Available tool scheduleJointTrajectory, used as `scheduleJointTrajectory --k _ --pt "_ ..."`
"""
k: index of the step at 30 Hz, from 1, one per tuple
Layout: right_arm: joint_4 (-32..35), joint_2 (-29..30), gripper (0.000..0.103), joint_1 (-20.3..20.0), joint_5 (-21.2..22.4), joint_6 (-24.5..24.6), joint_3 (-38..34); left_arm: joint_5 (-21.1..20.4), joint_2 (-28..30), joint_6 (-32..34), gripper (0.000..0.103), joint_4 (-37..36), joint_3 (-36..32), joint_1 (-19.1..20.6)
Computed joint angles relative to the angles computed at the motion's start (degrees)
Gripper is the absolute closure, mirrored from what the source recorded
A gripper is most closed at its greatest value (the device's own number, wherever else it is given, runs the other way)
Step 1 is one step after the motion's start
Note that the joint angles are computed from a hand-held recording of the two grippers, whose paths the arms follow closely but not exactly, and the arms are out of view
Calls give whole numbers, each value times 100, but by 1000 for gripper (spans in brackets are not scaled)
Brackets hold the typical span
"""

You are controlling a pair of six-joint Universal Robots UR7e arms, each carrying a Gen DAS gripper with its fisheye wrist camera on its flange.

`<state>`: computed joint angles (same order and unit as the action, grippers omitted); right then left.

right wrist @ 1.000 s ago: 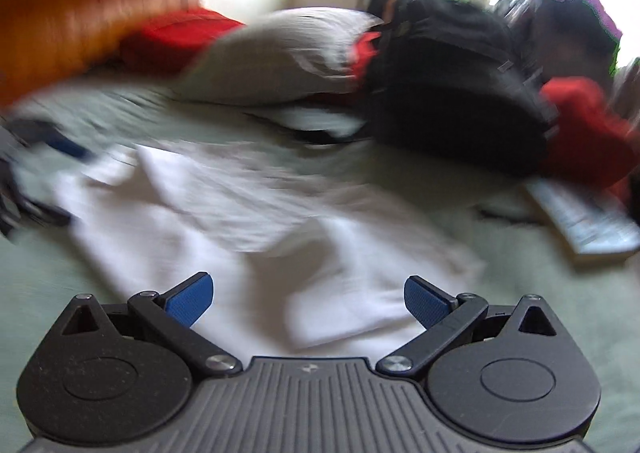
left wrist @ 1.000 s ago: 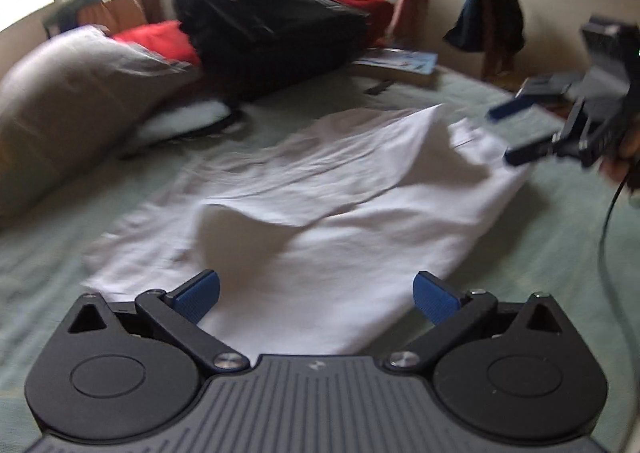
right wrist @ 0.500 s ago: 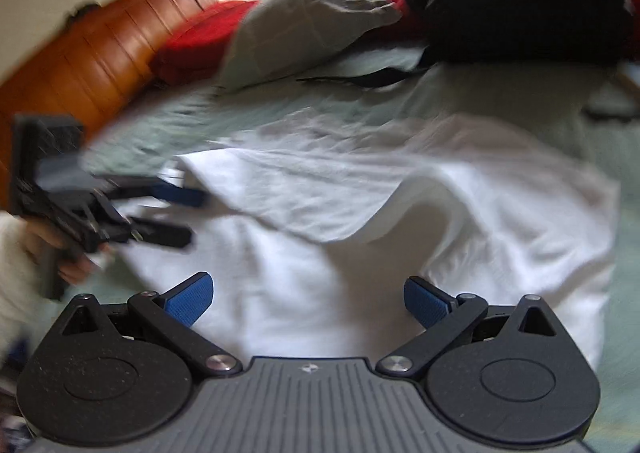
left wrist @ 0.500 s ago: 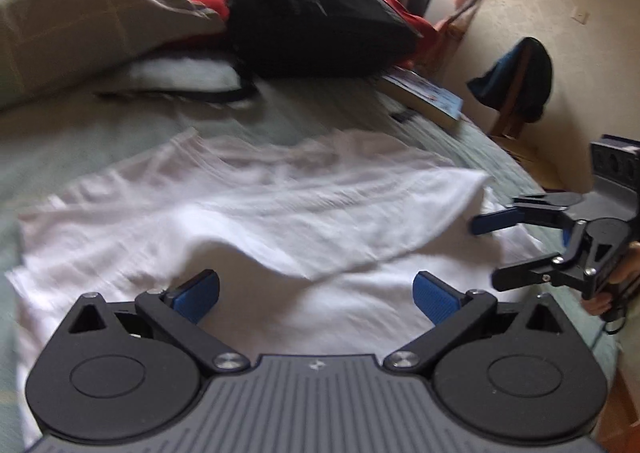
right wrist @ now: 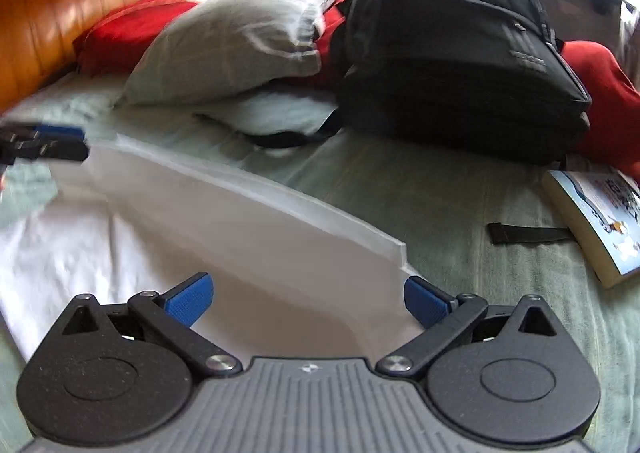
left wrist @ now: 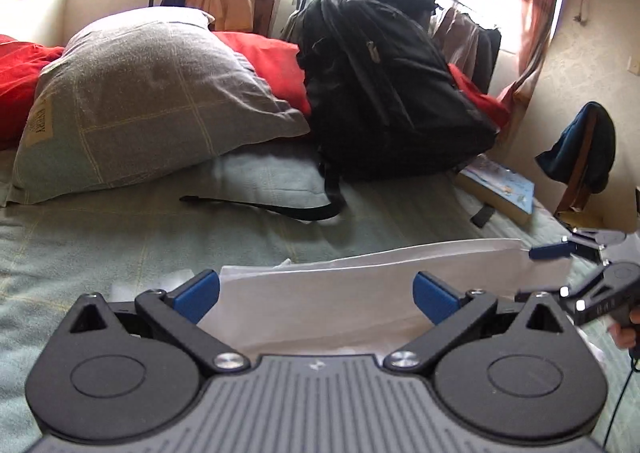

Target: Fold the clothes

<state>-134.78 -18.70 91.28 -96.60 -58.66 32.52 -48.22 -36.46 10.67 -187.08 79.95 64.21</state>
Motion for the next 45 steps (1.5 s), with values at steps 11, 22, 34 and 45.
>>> scheduleJointTrajectory --k 11,22,34,45 --pt "-275 -919 0 -220 615 -212 1341 -85 -519 207 1 215 1257 -125" --pt "-1070 -2166 0 -687 425 132 3657 666 -824 -43 1 201 2401 -307" --pt "-2296 -1790 0 -369 184 -24 3784 823 -471 -173 1 7 2040 -375" --pt "-2532 -2315 0 -585 330 -223 4449 1117 -830 -157 1 -403 2714 -692"
